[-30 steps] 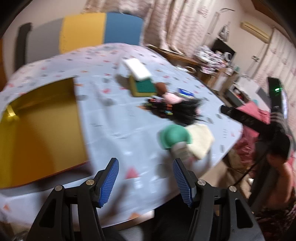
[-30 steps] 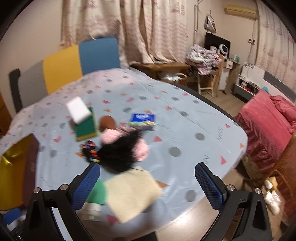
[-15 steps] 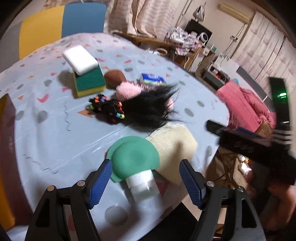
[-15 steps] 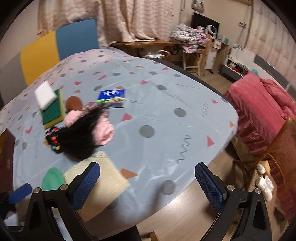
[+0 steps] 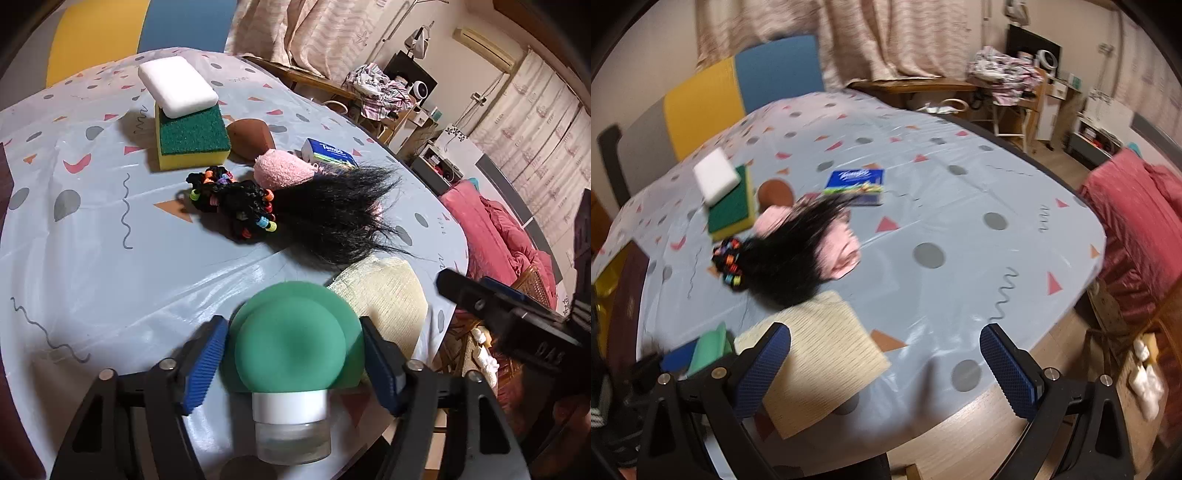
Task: Organize soft objects
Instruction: 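Grasp the green-capped bottle with the left tool while the right tool approaches the beige mesh cloth, then carry the green bottle into the gold tray with the left tool while the right tool grasps the beige cloth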
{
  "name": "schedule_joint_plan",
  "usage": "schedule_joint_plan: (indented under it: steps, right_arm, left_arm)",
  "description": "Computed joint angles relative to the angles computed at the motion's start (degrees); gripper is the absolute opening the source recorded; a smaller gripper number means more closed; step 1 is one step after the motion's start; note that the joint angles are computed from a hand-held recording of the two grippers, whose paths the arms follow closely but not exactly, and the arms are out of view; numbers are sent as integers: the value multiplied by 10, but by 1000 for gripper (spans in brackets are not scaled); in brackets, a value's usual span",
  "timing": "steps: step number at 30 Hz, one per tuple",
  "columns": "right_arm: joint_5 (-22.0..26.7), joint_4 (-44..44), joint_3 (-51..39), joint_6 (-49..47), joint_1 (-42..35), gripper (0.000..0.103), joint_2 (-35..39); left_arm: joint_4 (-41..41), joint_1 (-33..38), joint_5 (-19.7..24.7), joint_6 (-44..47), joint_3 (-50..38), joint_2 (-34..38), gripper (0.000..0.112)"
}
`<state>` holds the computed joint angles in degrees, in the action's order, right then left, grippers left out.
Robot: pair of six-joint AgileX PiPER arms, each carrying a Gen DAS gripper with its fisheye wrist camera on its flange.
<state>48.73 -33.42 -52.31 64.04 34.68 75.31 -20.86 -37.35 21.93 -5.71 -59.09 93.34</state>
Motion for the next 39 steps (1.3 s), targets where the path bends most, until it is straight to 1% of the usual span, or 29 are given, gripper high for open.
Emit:
schedule_joint_plan:
  steps: [1, 3, 6, 7, 9, 13, 15, 17, 20, 23, 26, 27, 28, 29, 30, 32, 33, 35, 38, 39]
  right_arm:
    - [-5, 2, 1, -5, 2, 103, 5]
    - [-14, 7, 4, -18, 4, 103, 13]
    - [-38, 25, 12, -37, 3, 103, 23]
    - [-49, 32, 15, -43, 2, 103, 26]
    - [-69, 52, 16, -65, -3, 103, 37]
    - [-105, 78, 16, -92, -5, 103, 55]
    - [-113, 84, 10, -101, -1, 103, 65]
    - [-121, 95, 6, -111, 0, 103, 76]
    - [-116, 99, -8, -117, 7, 103, 96]
    - [-106, 76, -16, -108, 22, 103, 108]
    - [-105, 63, -17, -98, 28, 103, 112]
    - [-106, 62, -17, -96, 29, 103, 113]
    - [-105, 62, -15, -96, 29, 100, 111]
    - [-104, 57, -15, -93, 32, 93, 111]
    - [-104, 51, -14, -92, 34, 91, 109]
    - [-104, 50, -15, -96, 37, 79, 107]
    - [-105, 47, -14, -94, 39, 76, 105]
    - [-108, 49, -14, -94, 42, 64, 101]
    - [-118, 63, -14, -105, 44, 49, 96]
    - [-123, 74, -14, -114, 43, 46, 94]
  left_arm:
    - [24, -3, -1, -21, 1, -1, 60]
    - [28, -2, -5, -30, 9, -9, 57]
    - [-30, 13, -17, 6, 43, -38, 57]
    - [-37, 16, -21, 10, 52, -49, 57]
    - [-8, 15, -25, -19, 66, -70, 57]
    - [-16, 26, -33, -16, 95, -119, 57]
    - [-12, 33, -33, -21, 104, -145, 57]
    - [1, 41, -29, -32, 110, -168, 57]
    - [61, 52, -16, -87, 112, -205, 57]
    - [116, 79, 7, -132, 116, -246, 57]
    - [111, 123, 29, -116, 122, -275, 57]
    - [105, 149, 41, -103, 123, -286, 58]
    - [96, 172, 49, -87, 127, -295, 58]
    - [85, 195, 57, -72, 130, -303, 58]
    - [73, 214, 62, -57, 131, -308, 58]
    - [33, 270, 76, -7, 135, -317, 58]
    - [14, 296, 82, 16, 138, -320, 58]
    - [-33, 360, 101, 75, 139, -318, 58]
    - [-63, 424, 121, 122, 142, -318, 59]
    - [-69, 443, 128, 135, 141, -317, 60]
